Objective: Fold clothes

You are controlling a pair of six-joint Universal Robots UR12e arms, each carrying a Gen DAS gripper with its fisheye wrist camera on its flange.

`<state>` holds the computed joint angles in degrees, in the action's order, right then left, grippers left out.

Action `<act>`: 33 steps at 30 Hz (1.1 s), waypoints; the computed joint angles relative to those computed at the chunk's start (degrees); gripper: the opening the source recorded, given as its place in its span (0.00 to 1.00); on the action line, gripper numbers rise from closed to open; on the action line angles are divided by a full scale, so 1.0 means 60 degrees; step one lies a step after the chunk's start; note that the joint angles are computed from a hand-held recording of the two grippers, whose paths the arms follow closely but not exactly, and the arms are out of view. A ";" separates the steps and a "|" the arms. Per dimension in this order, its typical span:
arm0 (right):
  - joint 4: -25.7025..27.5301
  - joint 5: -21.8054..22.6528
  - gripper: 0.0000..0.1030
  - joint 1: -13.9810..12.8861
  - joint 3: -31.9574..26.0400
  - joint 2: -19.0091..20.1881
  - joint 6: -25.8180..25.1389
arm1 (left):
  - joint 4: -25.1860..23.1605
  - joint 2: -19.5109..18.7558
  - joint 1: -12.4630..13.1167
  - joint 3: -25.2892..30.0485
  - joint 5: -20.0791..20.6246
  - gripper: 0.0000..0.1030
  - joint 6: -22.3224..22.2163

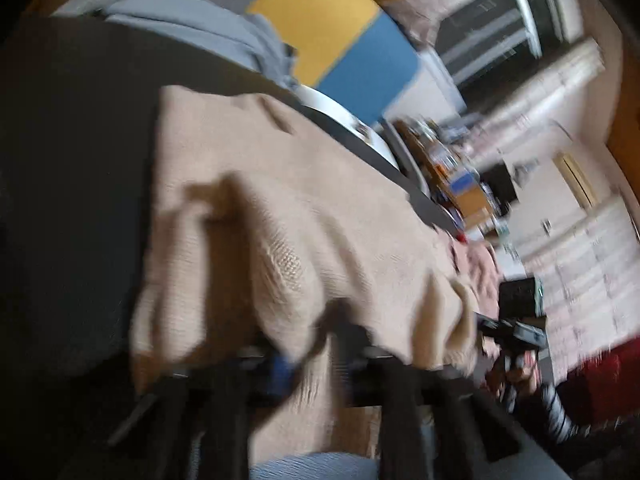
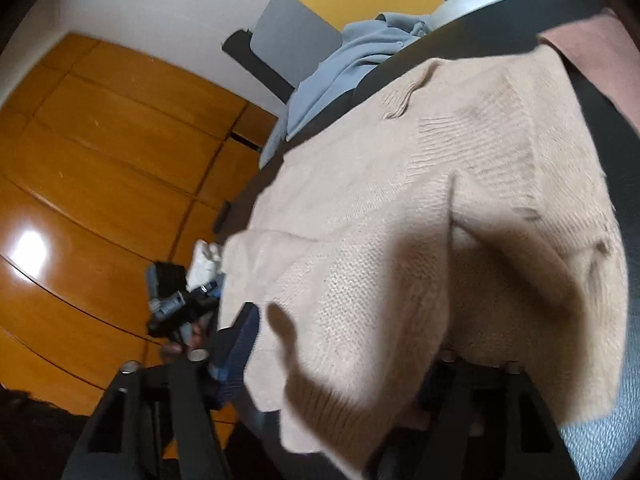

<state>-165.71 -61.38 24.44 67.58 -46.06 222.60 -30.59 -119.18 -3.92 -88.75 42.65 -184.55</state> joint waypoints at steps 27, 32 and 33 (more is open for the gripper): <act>-0.2558 0.0480 0.87 -0.0963 -0.1207 0.1041 0.3248 | 0.1724 -0.1307 0.0147 0.1679 0.0919 0.30 -0.4370; -0.0413 0.1203 0.87 -0.0827 -0.1016 0.0547 0.0557 | 0.0800 -0.0911 -0.0033 0.1278 0.1229 0.31 -0.2492; 0.0207 0.1528 0.88 -0.0789 -0.1171 0.0571 0.0002 | 0.0637 -0.0875 -0.0077 0.1254 0.1293 0.31 -0.2254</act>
